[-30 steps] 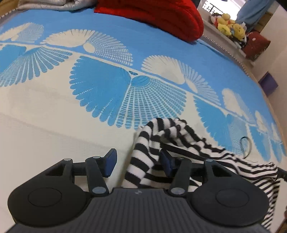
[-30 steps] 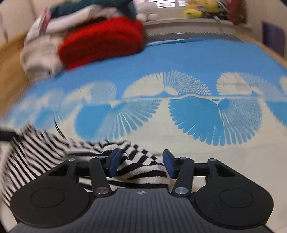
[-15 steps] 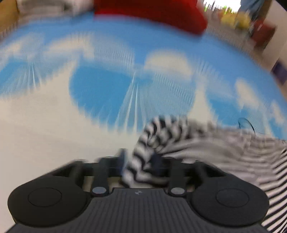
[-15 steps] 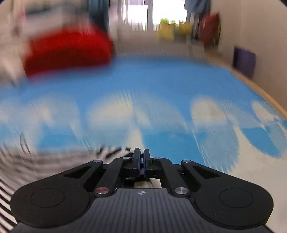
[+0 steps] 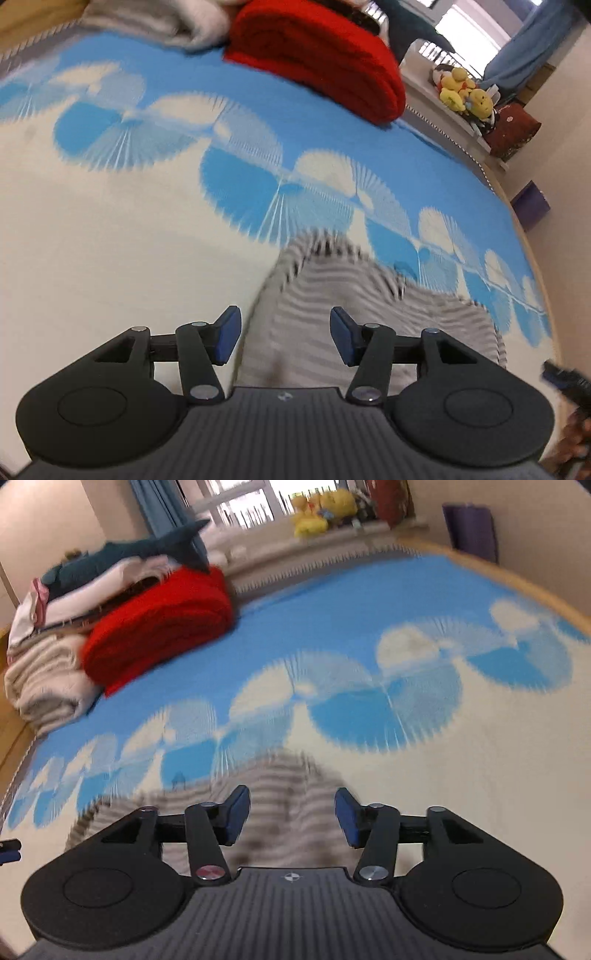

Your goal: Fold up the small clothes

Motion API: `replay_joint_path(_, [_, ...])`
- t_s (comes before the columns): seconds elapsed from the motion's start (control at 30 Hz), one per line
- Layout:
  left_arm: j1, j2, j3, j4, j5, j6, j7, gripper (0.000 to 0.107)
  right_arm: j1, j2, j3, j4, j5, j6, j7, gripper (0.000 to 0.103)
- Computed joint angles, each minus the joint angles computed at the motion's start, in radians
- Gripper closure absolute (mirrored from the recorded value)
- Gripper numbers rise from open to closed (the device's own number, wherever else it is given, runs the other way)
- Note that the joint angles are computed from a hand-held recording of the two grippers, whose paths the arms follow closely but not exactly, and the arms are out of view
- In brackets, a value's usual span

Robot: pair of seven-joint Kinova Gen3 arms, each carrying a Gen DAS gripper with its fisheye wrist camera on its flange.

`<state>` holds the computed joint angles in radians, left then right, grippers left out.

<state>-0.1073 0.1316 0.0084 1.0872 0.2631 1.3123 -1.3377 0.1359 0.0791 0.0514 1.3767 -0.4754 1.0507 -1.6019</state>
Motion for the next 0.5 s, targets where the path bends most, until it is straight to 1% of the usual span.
replay_joint_path(0.03, [0.002,-0.021,-0.011,0.046,0.010,0.002,0.006,0.049,0.010,-0.018,-0.006,0.037,-0.002,0.021,-0.003,0.046])
replay_joint_path(0.07, [-0.014,-0.028,-0.012,0.088,0.028,0.020,0.004,0.049,0.002,-0.027,0.000,0.055,0.008,0.052,-0.022,0.046])
replay_joint_path(0.13, [-0.026,0.000,-0.001,0.123,0.025,0.079,0.042,0.054,-0.010,-0.011,0.001,0.065,0.042,0.124,-0.094,0.048])
replay_joint_path(0.17, [-0.034,0.003,0.000,0.117,0.035,0.088,0.052,0.054,0.000,-0.017,0.000,0.066,0.035,0.140,-0.117,0.049])
replay_joint_path(0.2, [-0.025,0.002,-0.015,0.116,0.044,0.080,0.047,0.053,-0.008,-0.017,0.011,0.070,0.031,0.139,-0.127,0.049])
replay_joint_path(0.23, [-0.007,0.004,-0.030,0.118,0.043,0.067,0.038,0.052,-0.022,-0.014,0.018,0.076,0.043,0.143,-0.134,0.049])
replay_joint_path(0.27, [-0.001,0.014,-0.027,0.113,0.031,0.071,0.040,0.052,-0.024,-0.003,0.006,0.070,0.070,0.162,-0.145,0.049])
replay_joint_path(0.3, [-0.009,0.031,-0.006,0.102,0.012,0.090,0.057,0.052,-0.034,0.002,0.001,0.063,0.097,0.189,-0.162,0.049])
replay_joint_path(0.37, [0.001,0.065,-0.003,0.078,-0.006,0.139,0.097,0.052,-0.039,0.022,-0.007,0.053,0.117,0.232,-0.176,0.048])
replay_joint_path(0.4, [0.004,0.071,-0.003,0.079,-0.008,0.141,0.114,0.052,-0.040,0.026,-0.012,0.055,0.118,0.240,-0.177,0.048])
replay_joint_path(0.47, [0.003,0.075,0.002,0.086,0.004,0.134,0.120,0.055,-0.042,0.033,-0.018,0.056,0.118,0.253,-0.153,0.048])
replay_joint_path(0.5, [0.000,0.073,0.005,0.091,0.010,0.132,0.108,0.066,-0.044,0.032,-0.022,0.054,0.118,0.257,-0.133,0.049])
